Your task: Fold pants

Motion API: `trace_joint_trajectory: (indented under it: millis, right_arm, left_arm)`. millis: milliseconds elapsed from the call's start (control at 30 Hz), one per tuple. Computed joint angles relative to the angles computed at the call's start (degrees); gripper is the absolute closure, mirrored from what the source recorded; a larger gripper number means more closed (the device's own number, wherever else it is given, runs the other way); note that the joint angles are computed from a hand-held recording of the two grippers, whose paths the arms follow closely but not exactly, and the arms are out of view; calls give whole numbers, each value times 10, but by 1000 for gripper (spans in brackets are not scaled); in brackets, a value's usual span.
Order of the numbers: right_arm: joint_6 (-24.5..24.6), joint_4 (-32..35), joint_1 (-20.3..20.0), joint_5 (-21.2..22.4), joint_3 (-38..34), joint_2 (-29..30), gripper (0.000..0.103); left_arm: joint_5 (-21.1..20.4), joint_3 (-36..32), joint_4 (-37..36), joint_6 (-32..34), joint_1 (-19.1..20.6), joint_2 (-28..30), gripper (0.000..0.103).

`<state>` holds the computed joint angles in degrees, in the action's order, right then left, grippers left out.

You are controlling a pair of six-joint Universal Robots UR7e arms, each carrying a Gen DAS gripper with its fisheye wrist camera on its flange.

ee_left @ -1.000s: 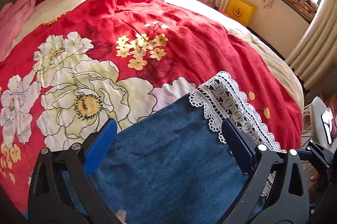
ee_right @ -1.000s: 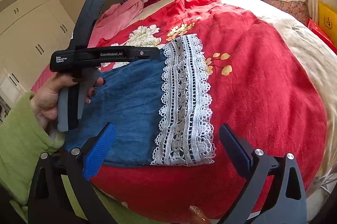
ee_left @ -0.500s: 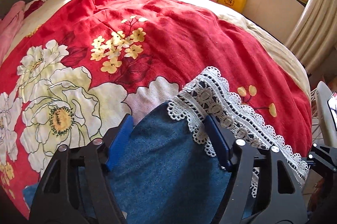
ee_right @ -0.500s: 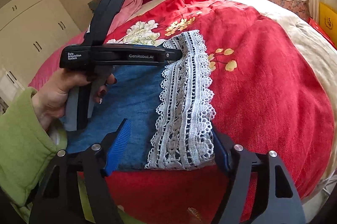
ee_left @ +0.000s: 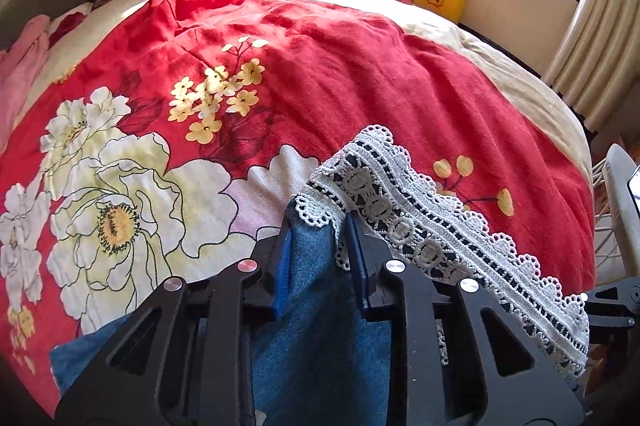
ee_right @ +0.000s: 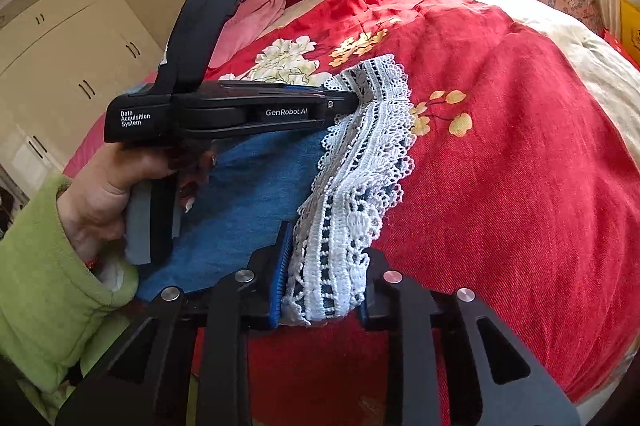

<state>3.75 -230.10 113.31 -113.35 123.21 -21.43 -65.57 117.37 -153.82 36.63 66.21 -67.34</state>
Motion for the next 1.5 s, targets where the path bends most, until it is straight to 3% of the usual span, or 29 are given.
trace_joint_trajectory:
  millis: [300,667,833,1033,1200,1267,1333,1500]
  right_arm:
    - [-11,10,33,9,-4,-22,79]
    - [-53,124,107,-16,-89,-26,79]
    - [-75,199,128,-25,-143,-7,79]
    - [-83,300,139,-36,-212,28,80]
    - [-104,373,156,-46,-272,64,80]
    - [-117,410,162,-50,-304,83,80]
    - [-124,450,166,-50,-334,102,80]
    - [-113,513,163,-14,-377,126,77]
  left_arm:
    - [-69,-5,40,-23,11,-53,93]
    - [-123,-27,45,-34,51,-123,93]
    - [-166,-44,51,-32,94,-131,87]
    - [-158,-83,47,-64,146,-118,86]
    - [-215,-133,75,-116,207,-125,86]
    - [-239,-151,88,-134,230,-129,80]
    - [-249,-163,102,-151,244,-133,66]
    - [-284,-183,134,-177,275,-136,61]
